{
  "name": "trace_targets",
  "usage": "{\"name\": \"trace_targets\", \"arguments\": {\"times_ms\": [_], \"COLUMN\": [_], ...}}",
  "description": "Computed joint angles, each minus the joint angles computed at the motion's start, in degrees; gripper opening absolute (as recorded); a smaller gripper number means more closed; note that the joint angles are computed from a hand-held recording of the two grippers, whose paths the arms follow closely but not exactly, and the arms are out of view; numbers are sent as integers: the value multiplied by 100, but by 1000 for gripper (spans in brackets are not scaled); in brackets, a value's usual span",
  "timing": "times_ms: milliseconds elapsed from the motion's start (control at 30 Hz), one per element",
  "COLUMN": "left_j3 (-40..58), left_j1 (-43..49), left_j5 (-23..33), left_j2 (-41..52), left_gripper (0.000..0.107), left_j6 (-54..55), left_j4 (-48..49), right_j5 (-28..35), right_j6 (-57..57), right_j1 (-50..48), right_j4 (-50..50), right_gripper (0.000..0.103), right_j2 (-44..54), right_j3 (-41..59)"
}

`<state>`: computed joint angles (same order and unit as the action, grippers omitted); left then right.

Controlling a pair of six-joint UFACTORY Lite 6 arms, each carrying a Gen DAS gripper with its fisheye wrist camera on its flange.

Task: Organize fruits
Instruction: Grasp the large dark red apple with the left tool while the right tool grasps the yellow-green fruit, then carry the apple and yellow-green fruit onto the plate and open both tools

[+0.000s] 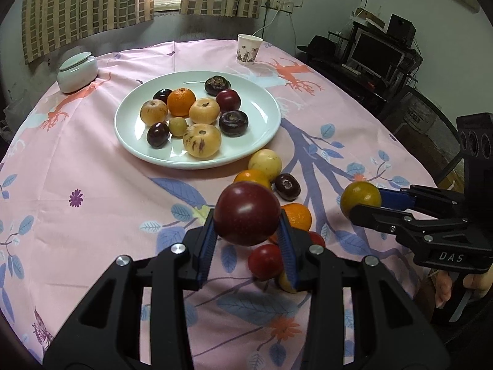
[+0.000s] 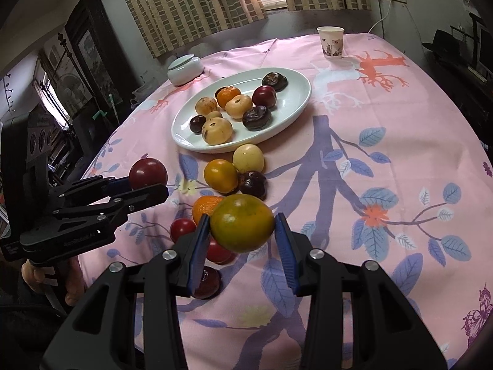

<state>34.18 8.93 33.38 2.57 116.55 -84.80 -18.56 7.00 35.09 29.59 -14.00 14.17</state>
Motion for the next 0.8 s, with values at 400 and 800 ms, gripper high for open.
{"name": "trace_targets", "arguments": {"times_ms": [400,800], "left_j3": [627,5356], "left_j1": [-199,-1421], "left_j5": [-168,-811], "left_j2": [255,3309], "left_gripper": [39,39], "left_j6": [-682,-4897], "left_j4": [424,3213], "right_j5": [126,1048], "right_j6": [1004,381], "right_j1": [-396,-1804], "right_j4": [-1507,-2397], "right_gripper": [43,43], "right_j2": [692,2999], "right_j3": [570,3863]}}
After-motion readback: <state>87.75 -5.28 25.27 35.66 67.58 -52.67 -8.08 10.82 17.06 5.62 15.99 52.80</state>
